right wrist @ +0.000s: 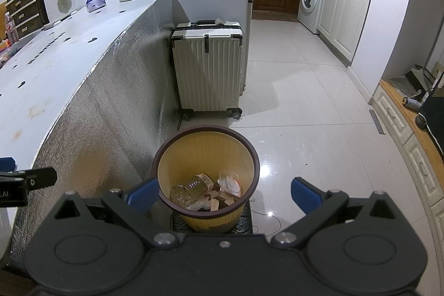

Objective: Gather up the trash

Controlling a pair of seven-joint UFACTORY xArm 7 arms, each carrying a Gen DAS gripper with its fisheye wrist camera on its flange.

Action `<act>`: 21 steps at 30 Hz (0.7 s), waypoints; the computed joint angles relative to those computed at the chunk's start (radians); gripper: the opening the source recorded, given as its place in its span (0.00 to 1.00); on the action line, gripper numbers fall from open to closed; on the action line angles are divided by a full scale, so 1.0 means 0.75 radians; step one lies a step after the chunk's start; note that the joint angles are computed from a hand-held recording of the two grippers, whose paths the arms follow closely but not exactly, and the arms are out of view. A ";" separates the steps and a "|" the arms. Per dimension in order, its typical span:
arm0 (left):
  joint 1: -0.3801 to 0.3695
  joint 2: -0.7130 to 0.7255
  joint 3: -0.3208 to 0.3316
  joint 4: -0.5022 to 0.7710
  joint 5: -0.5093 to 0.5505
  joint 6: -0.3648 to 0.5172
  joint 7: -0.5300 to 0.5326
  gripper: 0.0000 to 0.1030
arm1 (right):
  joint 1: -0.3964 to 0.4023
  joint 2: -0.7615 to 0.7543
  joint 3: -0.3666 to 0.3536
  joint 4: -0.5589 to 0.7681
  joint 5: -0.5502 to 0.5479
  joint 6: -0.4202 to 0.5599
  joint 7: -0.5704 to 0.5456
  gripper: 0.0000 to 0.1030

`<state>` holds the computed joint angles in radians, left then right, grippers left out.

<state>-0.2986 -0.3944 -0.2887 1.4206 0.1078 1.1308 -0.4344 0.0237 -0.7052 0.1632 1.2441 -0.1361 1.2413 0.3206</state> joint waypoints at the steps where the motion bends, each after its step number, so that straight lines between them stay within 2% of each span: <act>1: 0.000 0.000 0.000 0.000 0.000 0.000 0.000 1.00 | 0.001 0.000 -0.002 -0.001 0.000 -0.001 -0.003 0.99; 21: -0.001 0.001 0.002 0.007 -0.002 0.004 0.000 1.00 | 0.002 0.000 -0.004 0.001 0.000 -0.001 -0.004 0.99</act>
<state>-0.2993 -0.3934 -0.2875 1.4260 0.1065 1.1339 -0.4346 0.0254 -0.7053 0.1601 1.2445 -0.1360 1.2405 0.3175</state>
